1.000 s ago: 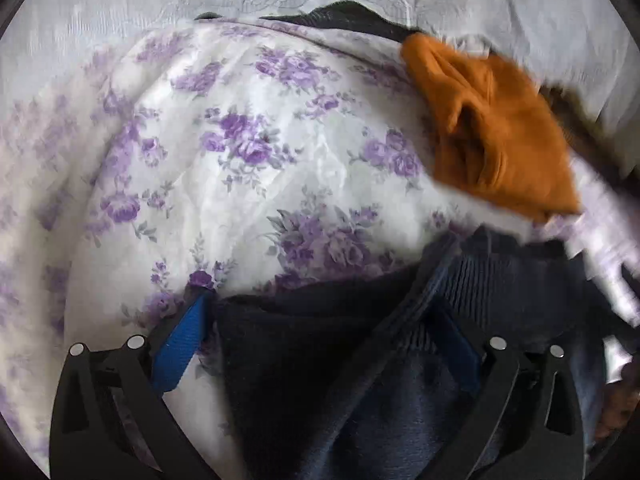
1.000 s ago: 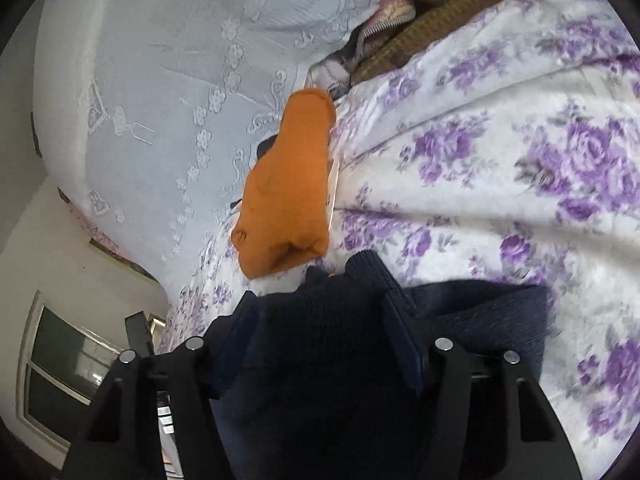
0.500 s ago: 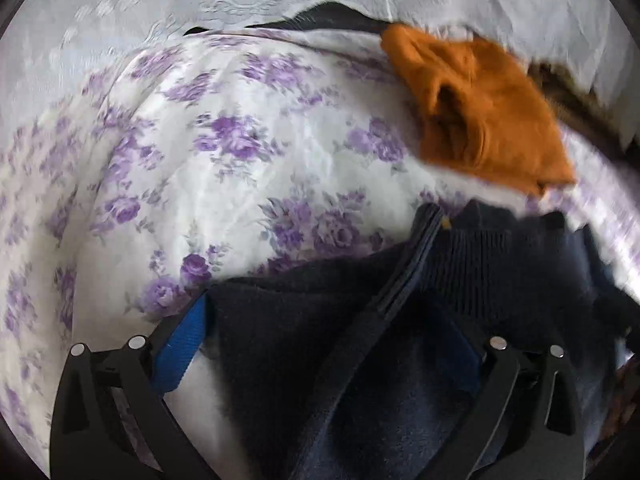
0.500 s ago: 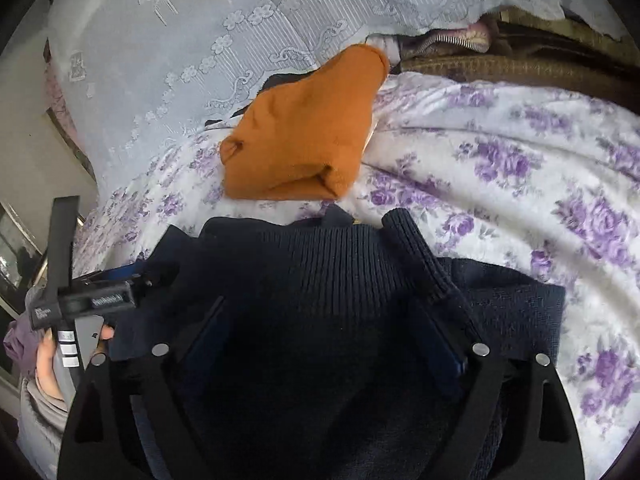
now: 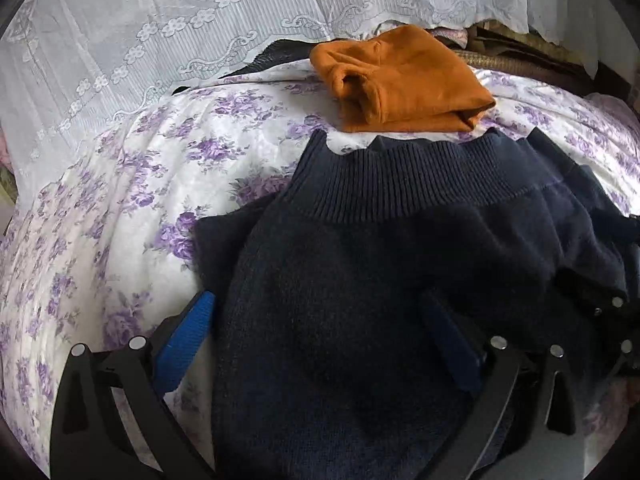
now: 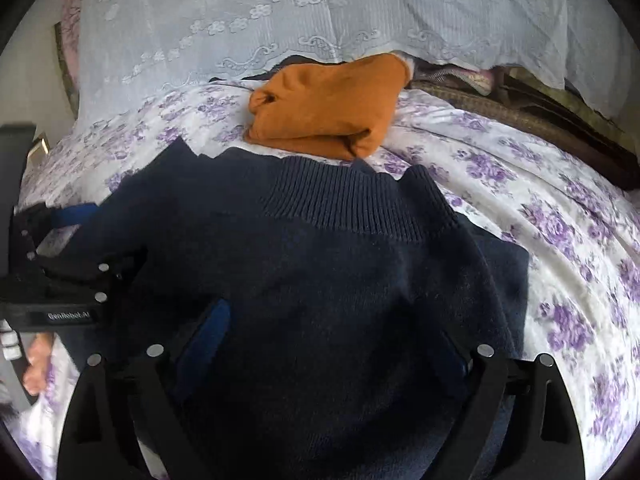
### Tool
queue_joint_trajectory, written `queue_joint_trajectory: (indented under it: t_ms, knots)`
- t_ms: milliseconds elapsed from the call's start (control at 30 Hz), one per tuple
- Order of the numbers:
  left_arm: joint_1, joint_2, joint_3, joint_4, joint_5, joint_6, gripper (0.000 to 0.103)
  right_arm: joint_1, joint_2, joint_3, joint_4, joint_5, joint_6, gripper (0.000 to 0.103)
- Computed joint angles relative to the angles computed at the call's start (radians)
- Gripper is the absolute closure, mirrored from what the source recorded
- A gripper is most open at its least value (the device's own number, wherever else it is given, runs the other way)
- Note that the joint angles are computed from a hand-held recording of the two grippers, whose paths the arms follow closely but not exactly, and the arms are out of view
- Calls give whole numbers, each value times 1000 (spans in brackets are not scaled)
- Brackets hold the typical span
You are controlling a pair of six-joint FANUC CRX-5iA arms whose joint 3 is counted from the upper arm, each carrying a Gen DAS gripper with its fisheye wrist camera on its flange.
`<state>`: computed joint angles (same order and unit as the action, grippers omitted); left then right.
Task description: Fold small clothes
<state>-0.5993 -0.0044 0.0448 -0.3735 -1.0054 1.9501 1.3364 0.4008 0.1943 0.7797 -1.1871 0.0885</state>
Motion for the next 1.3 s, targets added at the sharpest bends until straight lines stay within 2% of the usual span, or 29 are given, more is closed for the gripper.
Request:
queue_joint_trajectory:
  t_ms: [100,200,267,400,500,567,633,700,800,900,933,1067,1167,1200,1233,1300]
  knots:
    - [42,-39,-44,92,8,-5,4,27,-47,-75,69,37,-106,10]
    - [43,-84,-93,138,16,-5,4,63,-45,-77,106,-15,-127,10]
    - [9,-112,-120,109,16,10,4,77,-39,-63,54,-23,-104,7]
    - [-76,-88,-99,-22,-31,70,4,83,15,4,-8,-84,-28,3]
    - [-51,-101,-114,21,-11,54,4,89,-8,-31,16,-60,-67,3]
    - [-36,-112,-119,46,-5,44,4,98,-28,-60,76,-59,-117,3]
    - [-49,-113,-94,10,-18,59,4,107,-43,-83,160,-101,-192,3]
    - [-52,-104,-66,-4,-24,43,4,87,-78,-108,187,-78,-249,3]
    - [-57,-60,18,-44,-43,50,4,25,-97,-84,136,-34,-270,3]
    - [-42,-18,86,-65,-22,65,4,-32,-93,-56,92,9,-265,3]
    - [-31,-3,105,-58,-17,67,4,-52,-90,-48,74,31,-269,3]
    - [80,80,129,99,14,10,4,-103,-76,-47,18,97,-258,3]
    - [122,151,138,137,-23,-2,4,-140,-74,-76,-86,143,-233,3]
    - [159,138,91,219,25,-29,4,-142,-93,-124,-47,189,-262,3]
    - [173,122,64,248,54,-33,4,-138,-97,-130,-32,189,-272,3]
    - [179,108,57,256,59,-47,4,-125,-84,-90,-36,126,-258,3]
